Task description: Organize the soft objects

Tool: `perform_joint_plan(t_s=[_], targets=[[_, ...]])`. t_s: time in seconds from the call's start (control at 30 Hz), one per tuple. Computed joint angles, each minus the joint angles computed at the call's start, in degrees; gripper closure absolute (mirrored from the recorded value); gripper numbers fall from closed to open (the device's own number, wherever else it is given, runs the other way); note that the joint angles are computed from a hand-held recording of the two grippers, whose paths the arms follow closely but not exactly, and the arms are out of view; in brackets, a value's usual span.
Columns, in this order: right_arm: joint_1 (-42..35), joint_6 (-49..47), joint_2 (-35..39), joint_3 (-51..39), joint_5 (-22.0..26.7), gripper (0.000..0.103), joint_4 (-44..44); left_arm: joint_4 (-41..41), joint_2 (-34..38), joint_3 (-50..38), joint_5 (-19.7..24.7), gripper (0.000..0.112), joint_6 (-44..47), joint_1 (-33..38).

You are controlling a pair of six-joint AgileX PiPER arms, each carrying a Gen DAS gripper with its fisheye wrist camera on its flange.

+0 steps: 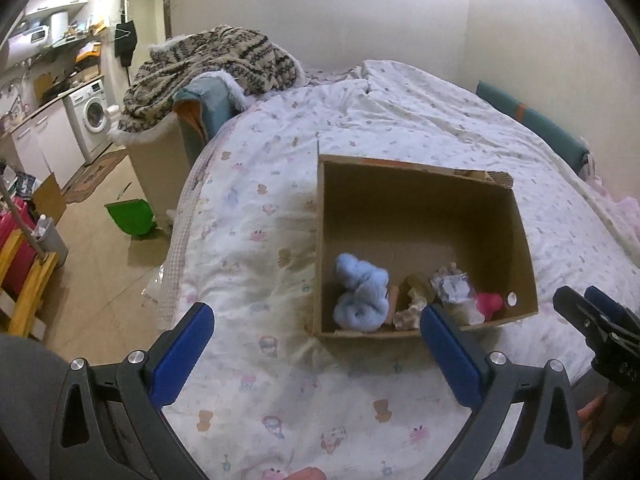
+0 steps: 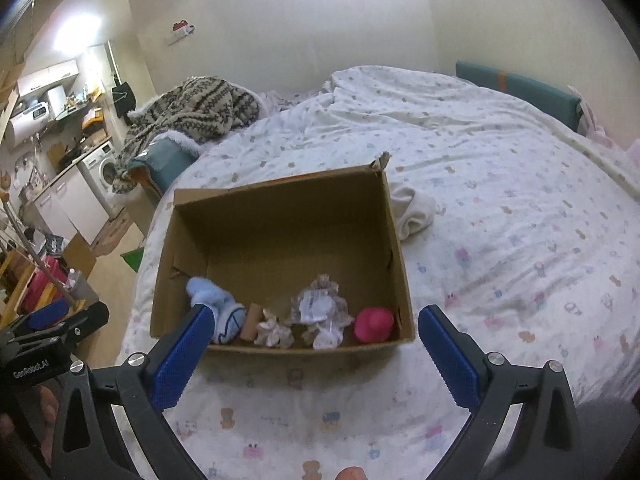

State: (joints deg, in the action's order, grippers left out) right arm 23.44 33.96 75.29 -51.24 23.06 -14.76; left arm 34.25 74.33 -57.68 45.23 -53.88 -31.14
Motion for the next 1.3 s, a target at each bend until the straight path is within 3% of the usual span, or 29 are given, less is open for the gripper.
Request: perform_joint_plan(t_s=[0.27,1.3], targets=[[3.8,13.3,-0.2,3.1,-1.3,0.0,-13.3,2.7,-0.7,3.8,-1.5,0.01,-4.5,-1.3],[3.9,13.4,3.1,2.2,-1.5,0.0,-13.4,2.5,0.6,3.8,-2.0,0.01,-5.3,-1.6]])
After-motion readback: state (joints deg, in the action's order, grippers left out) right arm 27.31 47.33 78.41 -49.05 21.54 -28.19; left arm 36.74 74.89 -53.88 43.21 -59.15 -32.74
